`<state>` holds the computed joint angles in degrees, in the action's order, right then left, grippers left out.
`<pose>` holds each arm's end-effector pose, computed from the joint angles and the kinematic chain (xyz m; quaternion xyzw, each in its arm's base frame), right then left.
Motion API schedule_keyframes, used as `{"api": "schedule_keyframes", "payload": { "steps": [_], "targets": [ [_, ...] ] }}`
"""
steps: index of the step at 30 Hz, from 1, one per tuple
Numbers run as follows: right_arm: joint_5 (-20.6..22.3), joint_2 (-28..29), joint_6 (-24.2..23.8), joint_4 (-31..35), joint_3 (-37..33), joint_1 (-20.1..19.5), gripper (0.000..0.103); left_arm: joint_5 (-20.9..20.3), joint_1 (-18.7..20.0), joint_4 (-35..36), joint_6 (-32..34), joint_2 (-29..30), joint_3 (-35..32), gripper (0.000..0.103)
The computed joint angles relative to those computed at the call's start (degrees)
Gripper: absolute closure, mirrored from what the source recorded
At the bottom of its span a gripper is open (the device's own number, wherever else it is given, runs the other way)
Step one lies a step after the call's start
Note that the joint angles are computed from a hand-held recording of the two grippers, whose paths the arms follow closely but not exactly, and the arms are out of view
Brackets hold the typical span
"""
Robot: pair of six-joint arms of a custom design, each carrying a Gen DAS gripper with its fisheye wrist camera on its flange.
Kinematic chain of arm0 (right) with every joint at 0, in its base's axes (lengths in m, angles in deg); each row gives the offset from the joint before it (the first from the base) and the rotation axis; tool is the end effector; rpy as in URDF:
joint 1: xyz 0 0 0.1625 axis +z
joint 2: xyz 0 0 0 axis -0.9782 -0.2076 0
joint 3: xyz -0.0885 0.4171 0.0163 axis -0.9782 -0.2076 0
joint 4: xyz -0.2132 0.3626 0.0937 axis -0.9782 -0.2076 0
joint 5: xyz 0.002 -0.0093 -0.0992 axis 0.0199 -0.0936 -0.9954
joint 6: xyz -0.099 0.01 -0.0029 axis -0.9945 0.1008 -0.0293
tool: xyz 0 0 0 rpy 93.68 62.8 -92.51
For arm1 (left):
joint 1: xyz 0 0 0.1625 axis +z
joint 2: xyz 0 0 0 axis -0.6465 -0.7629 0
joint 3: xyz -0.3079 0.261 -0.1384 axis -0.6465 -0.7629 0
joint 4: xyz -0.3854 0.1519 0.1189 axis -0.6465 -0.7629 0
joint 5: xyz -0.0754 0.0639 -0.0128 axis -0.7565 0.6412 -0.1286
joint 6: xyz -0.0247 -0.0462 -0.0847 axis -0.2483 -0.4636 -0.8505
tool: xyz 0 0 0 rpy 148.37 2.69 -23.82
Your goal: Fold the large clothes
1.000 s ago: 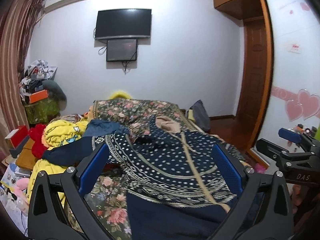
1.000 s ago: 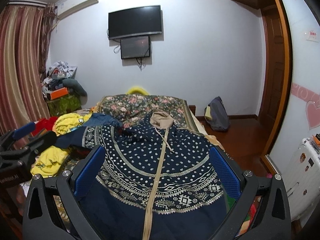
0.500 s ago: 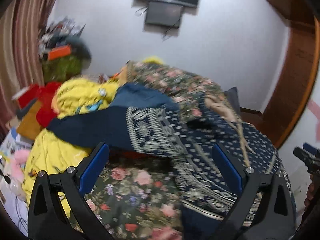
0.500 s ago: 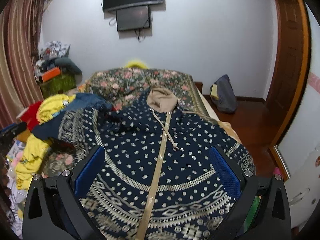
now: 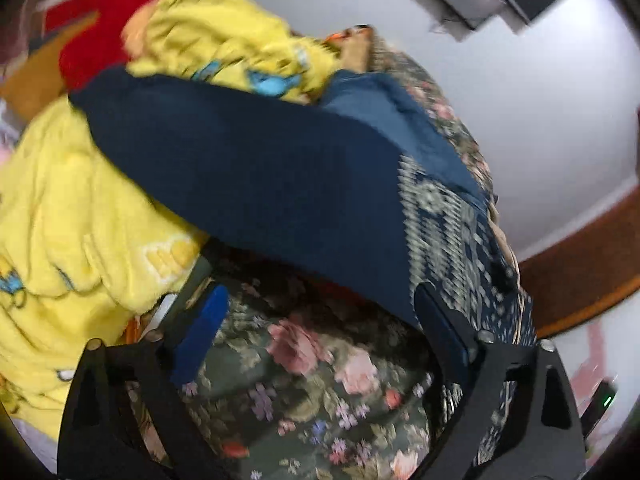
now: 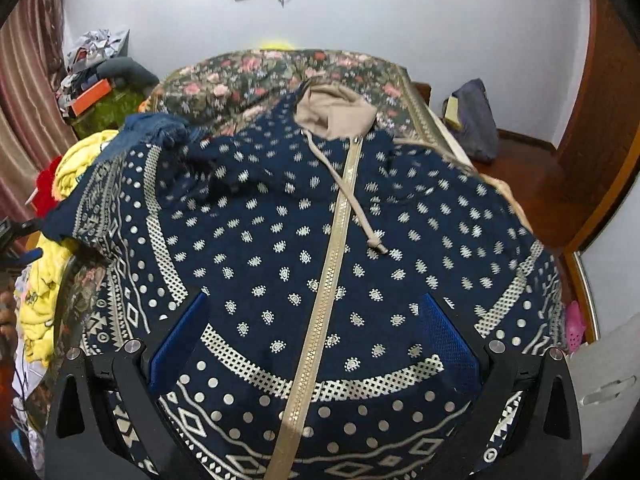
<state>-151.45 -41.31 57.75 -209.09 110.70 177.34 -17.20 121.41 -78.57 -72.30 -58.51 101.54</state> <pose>0.1705 -0.6401 0.1336 0.0090 -0.8715 0.3463 0.3472 0.0270 -0.8444 0.2154 0.0323 0.9629 -0.2510 0.0937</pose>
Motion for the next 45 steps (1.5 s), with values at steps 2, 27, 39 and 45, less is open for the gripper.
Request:
{"api": "schedule_keyframes", "payload": {
  "steps": [2, 27, 39, 45],
  "targets": [
    [0.42, 0.17, 0.47, 1.03, -0.44, -0.43, 0.000, -1.30, 1.05, 2.79, -2.14, 2.13, -3.88, 0.015],
    [1.19, -0.80, 1.92, 2.38, -0.39, -1.42, 0.000, 19.46, -6.72, -19.20, 13.99, 7.15, -8.18, 0.101],
    [1.21, -3.97, -1.54, -0.85, 1.84, -0.43, 0.000, 13.05, -18.12, -24.83, 22.24, 4.55, -2.92, 0.101],
    [0.97, -5.64, -3.18, -2.31, 2.92, -0.51, 0.000, 8.17, -22.67, -23.71, 25.27, 4.58, 1.70, 0.101]
  ]
}}
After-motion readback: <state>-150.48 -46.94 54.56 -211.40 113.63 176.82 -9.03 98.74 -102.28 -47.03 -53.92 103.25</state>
